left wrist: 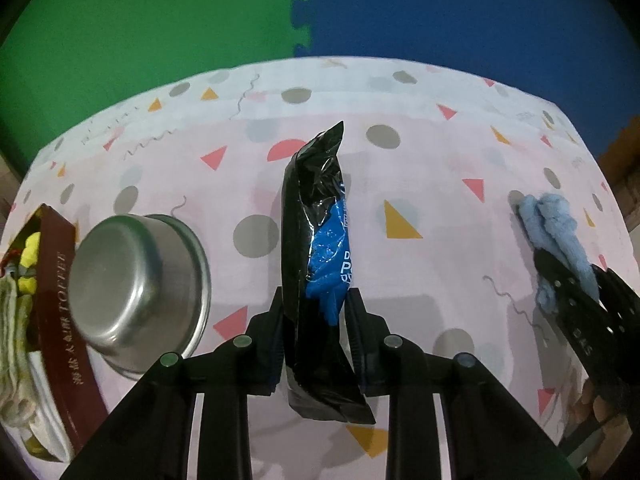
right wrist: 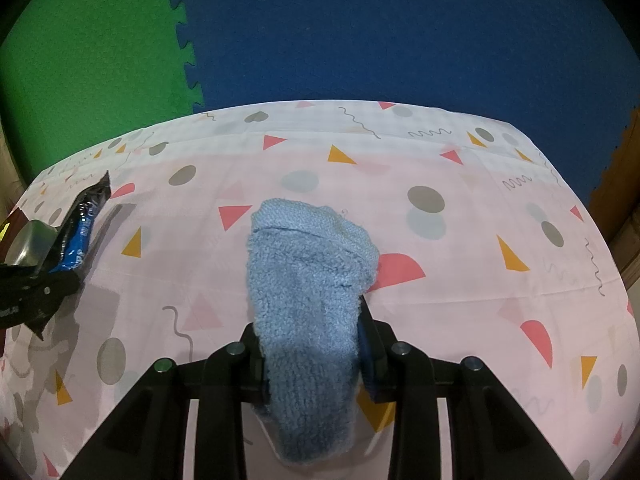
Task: Organize soft objects
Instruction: 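Carry the snack bag into the gold tray and open the left gripper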
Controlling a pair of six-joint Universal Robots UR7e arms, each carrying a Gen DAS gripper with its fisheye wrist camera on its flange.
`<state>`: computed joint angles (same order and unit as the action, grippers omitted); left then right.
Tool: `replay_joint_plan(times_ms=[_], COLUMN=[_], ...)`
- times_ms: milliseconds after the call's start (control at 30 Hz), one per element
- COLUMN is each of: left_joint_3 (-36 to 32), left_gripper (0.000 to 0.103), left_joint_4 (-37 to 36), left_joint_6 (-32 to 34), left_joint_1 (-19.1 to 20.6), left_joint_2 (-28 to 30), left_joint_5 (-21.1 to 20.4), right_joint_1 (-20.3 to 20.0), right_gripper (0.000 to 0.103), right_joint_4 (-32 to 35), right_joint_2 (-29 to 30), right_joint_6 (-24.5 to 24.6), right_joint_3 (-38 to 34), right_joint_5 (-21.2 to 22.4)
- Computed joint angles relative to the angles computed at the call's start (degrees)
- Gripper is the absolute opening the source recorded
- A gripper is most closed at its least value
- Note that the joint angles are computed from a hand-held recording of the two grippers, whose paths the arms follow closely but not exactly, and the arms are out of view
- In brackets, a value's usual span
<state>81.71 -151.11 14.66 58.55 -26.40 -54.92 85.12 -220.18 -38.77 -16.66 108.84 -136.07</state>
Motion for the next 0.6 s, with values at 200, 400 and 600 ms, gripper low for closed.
replay_joint_plan(times_ms=[200,400,600], left_joint_3=[4.28,8.75,11.72], left_gripper=[0.024,0.024,0.024], left_joint_4=[-2.99,-5.57,-6.06], left_joint_6=[0.47,0.43,0.23], left_joint_1=[-0.83,-1.58,-1.81], left_joint_2=[-3.11,-6.78,-10.43], left_joint_5=[-0.95,-1.56,-1.69], right_joint_1=[0.04,0.00,0.05], right_gripper=[0.034,0.034,0.034], right_joint_4=[-0.08,-0.05,0.13], right_joint_2=[-0.01,-0.05,0.02], right_joint_6=[0.20,0.25,0.34], right_joint_3=[0.13,0.15,-0.02], right_joint_5=[0.05,0.13,0.13])
